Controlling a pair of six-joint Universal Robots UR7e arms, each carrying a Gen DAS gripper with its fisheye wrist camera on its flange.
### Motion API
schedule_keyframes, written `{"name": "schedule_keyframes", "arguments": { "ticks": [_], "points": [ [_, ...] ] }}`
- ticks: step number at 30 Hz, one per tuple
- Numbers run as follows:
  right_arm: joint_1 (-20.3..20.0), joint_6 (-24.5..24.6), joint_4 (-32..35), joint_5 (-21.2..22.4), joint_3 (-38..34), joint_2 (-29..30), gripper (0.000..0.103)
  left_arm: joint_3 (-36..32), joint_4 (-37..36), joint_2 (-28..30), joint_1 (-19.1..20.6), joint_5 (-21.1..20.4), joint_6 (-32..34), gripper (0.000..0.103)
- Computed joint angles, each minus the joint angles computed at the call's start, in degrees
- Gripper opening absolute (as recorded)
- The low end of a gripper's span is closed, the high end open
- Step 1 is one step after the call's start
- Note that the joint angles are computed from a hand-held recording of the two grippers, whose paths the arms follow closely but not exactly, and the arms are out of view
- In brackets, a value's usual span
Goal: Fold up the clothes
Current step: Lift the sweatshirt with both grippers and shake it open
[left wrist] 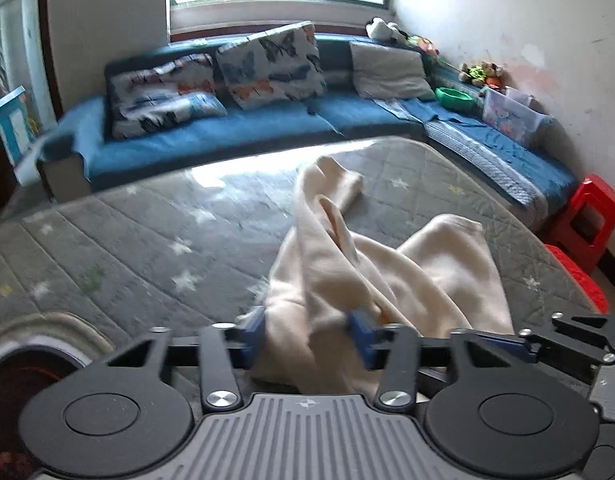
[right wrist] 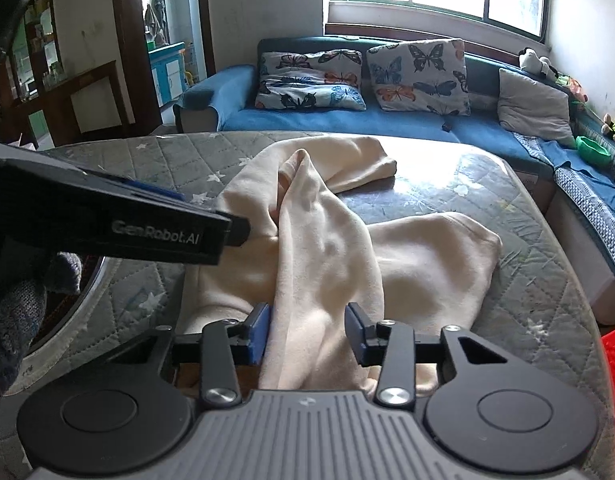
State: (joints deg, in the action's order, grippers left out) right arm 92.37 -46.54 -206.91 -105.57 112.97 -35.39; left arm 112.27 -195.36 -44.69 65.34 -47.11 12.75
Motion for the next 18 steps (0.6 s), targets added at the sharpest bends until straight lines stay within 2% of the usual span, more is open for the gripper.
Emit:
{"name": "schedule_keyframes", "arguments": {
  "ticks": [2,4,6,9,18],
  "points": [
    [0.0,-0.2,0.5,-0.2,-0.2,0.1,0.030,0.3,0.3,-0.3,0.4,-1.1,0.3,0.015],
    [0.2,-0.6,-0.2,-1.2,-0.6,0.8,0.024,0.8,-0.5,-0.6,0.5,-2.0,1.4,0.009],
    [0.1,-0.9,-0.7,-1.2,-0.6,0.9,0.013,1.4,-2.0,-0.8,0.5,-2.4,2.6,0.007],
    [0.0,-0.8,-1.8,-0.9,0.1,0.6,0.006,2.6,-3.8,-1.6,0.4,-2.4,2.7,0.007],
    [-0.5,-2.9,-8.8,2.9,7.9,-4.5,0.002,11.9,-11.3,-8.2,-1.7,-0.3,2.4,0.007]
  ]
}}
